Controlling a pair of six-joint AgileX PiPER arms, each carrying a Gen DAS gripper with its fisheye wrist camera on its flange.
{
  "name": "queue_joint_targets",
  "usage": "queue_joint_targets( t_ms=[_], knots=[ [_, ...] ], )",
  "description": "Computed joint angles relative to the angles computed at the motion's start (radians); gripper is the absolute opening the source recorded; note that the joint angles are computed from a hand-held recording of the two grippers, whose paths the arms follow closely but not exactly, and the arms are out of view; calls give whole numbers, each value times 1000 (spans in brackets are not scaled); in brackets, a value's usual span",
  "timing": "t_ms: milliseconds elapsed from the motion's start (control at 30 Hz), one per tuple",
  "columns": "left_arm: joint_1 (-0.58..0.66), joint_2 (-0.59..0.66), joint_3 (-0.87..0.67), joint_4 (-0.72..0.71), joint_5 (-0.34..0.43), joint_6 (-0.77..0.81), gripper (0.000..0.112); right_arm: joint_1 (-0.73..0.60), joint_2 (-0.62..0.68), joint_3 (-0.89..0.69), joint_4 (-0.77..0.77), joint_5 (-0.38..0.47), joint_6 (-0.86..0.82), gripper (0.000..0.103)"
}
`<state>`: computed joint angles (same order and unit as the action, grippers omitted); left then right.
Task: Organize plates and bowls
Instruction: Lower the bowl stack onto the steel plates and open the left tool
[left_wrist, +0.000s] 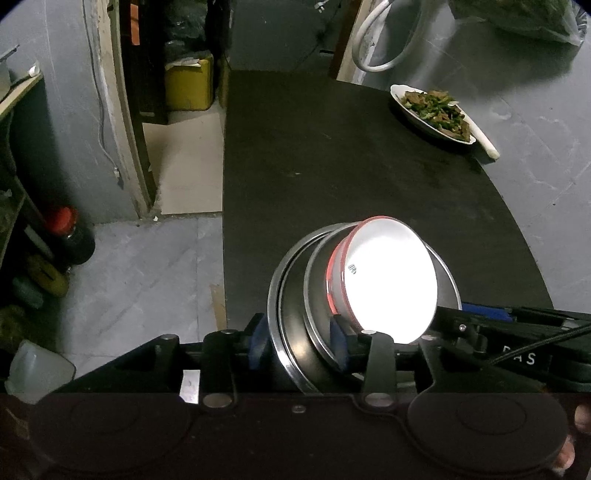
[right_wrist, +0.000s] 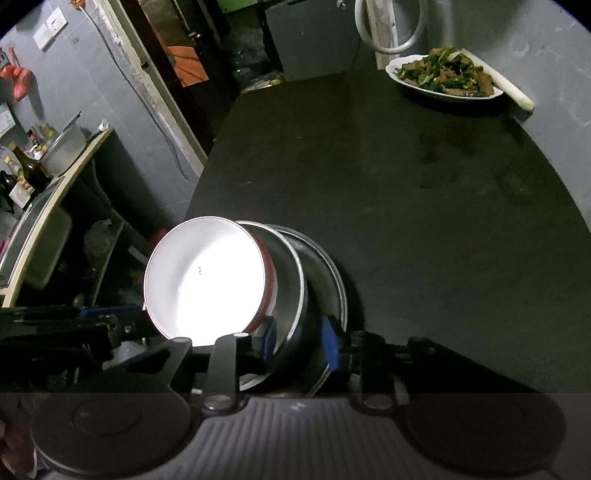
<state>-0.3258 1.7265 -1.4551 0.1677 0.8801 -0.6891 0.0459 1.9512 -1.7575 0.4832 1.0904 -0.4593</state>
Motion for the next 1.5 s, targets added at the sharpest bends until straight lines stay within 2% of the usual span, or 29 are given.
queue_joint_targets(
  t_ms=[267, 333, 400, 967, 1233, 1367, 1500],
  knots=[
    [-17, -11, 10, 53, 1, -40, 50, -6, -21, 32, 7, -27, -19, 34],
    [-17, -12, 12, 58, -1, -43, 52, -2, -32, 43, 0, -40, -25, 37],
    [-20, -9, 11, 65, 1, -48, 53, 3, -36, 43, -21, -50, -17, 46],
    [-43, 16, -23, 173, 45, -134, 69, -20, -28, 44, 3, -65, -21, 62],
    [-36, -1, 5, 201, 29, -178, 87, -24, -31, 50, 5, -74, -16, 69],
    [-33, -5, 16, 217, 20, -194, 94, -34, -32, 54, 34, -75, -29, 85],
    [-28, -8, 21, 216, 14, -197, 98, -27, -40, 64, 29, -87, -37, 85]
  ],
)
